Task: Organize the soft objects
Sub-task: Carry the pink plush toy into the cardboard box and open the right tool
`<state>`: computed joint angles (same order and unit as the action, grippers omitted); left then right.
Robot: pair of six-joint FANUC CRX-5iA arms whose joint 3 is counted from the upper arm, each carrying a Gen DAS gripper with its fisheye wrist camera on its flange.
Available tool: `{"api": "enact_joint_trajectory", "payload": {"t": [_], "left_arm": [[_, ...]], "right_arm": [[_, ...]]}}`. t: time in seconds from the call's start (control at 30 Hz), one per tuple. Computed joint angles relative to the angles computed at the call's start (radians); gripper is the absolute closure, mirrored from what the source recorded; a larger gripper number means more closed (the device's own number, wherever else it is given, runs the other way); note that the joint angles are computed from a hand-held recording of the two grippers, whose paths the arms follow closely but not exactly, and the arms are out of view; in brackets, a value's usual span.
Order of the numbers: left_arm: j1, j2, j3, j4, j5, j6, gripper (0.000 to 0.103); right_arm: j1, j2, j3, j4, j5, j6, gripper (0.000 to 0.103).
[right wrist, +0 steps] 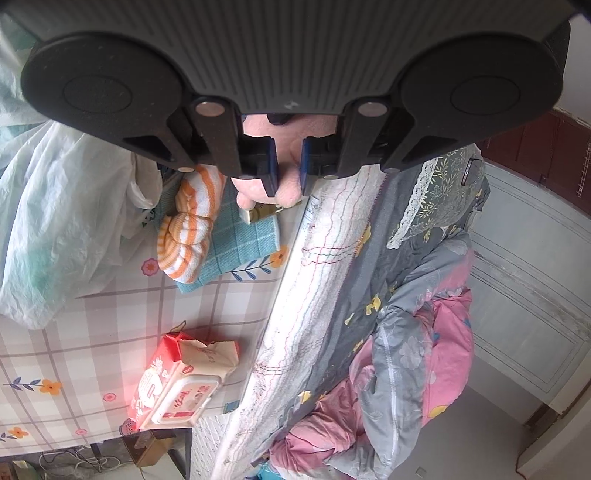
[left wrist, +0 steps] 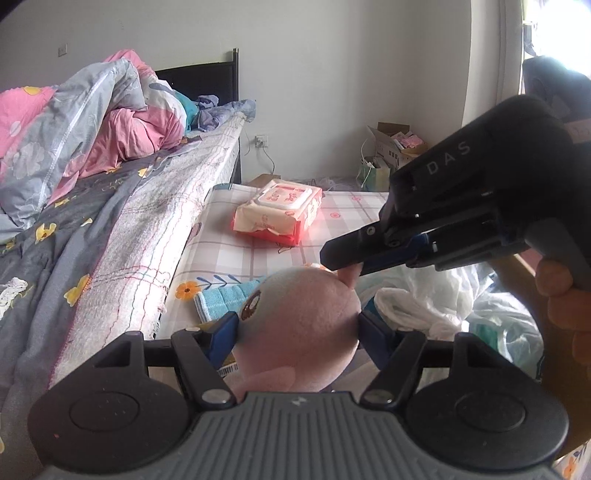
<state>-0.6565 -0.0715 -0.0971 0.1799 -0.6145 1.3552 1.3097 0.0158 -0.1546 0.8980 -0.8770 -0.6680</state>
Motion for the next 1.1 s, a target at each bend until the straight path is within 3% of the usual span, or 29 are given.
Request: {"api": "enact_joint_trajectory", "payload": {"t": [0.2,0.33,0.5,0.6,0.77,0.93,1.1], "left_arm": [[-0.057,0.004,0.043,0.056,0.031,-0.022,0.032],[-0.135,0.057,0.104,0.112,0.05,-0.055,0.032],[-0.245,0.165,0.202,0.184,0.043,-0.079,0.032],[-0.302,0.251,0.286,0.199,-0.008,-0.067,0.032],[-0.389,0.39,0.448,0.102,-0.103,0.0,0.031],[-0.444,0.509,0.601,0.007,-0.229,0.046,0.032],[-0.456,0.592,0.704,0.002,-0.352,0.021,0.031]], "right_arm": [[0.084,-0.058,-0.014,0.114,-0.153,-0.042,0.092],[0.187,-0.123,-0.034,0.167,-0.355,-0.076,0.092],[0.371,-0.22,-0.072,0.161,-0.675,-0.147,0.092],[0.503,-0.287,-0.122,0.129,-0.851,-0.253,0.092],[0.729,-0.401,-0.237,0.022,-1.068,-0.501,0.092],[0.917,-0.512,-0.361,-0.097,-1.177,-0.759,0.092],[0.999,-0.581,-0.416,-0.191,-1.229,-0.836,0.092]]}}
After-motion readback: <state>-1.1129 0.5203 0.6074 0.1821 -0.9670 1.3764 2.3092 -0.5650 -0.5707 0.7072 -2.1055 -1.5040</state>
